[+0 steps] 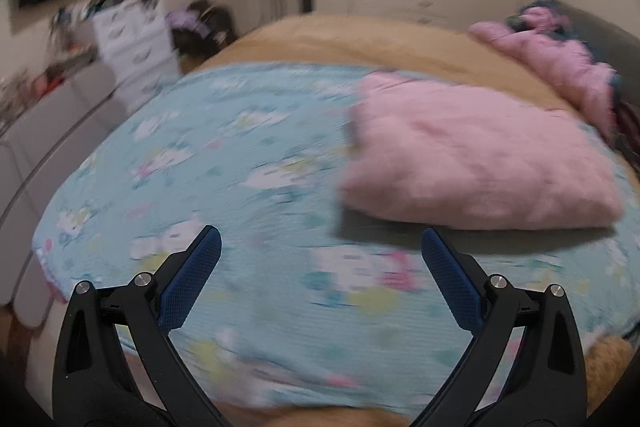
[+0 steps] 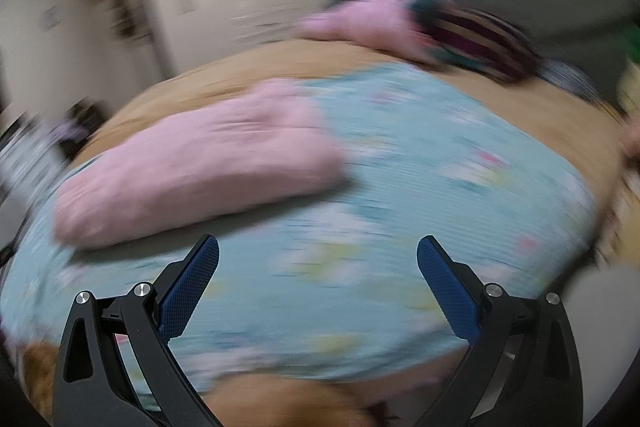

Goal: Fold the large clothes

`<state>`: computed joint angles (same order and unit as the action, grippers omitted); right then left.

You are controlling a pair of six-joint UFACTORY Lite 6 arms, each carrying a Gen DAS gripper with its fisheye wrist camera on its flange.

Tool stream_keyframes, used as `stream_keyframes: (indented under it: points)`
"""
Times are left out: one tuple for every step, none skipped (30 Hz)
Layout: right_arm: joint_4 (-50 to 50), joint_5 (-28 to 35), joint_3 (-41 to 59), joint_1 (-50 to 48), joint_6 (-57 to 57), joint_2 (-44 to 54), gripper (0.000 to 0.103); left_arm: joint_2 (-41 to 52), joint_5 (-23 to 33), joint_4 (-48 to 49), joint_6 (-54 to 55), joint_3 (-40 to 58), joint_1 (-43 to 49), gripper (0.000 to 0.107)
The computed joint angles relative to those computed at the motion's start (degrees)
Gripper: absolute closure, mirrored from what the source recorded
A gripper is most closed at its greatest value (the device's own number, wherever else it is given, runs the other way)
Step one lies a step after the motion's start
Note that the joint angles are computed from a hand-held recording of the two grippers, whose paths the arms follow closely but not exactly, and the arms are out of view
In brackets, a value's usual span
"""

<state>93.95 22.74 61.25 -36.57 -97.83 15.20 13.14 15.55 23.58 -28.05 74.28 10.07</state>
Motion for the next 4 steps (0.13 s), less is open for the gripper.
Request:
stream_keyframes:
  points:
    - [-1.02, -1.34, 4.52, -5.63, 2.40, 5.83, 0.004, 3.35, 1.23, -5.37, 6.00, 3.74, 3.03, 0.013]
    - [-1.90, -4.00, 9.03, -9.83, 4.98, 11.04, 0.004, 7.76, 2.91, -9.13, 10.67, 8.91, 6.65, 0.013]
    - [-2.71, -6.29, 12.84, -13.02, 7.38, 15.29, 0.004, 12.68, 4.67, -10.49, 12.95, 14.91, 10.52, 0.013]
    - [-5.56, -9.40, 18.48, -16.67, 12.17, 20.94, 0.004, 16.69, 6.22, -9.77, 12.83, 20.07, 13.07, 0.013]
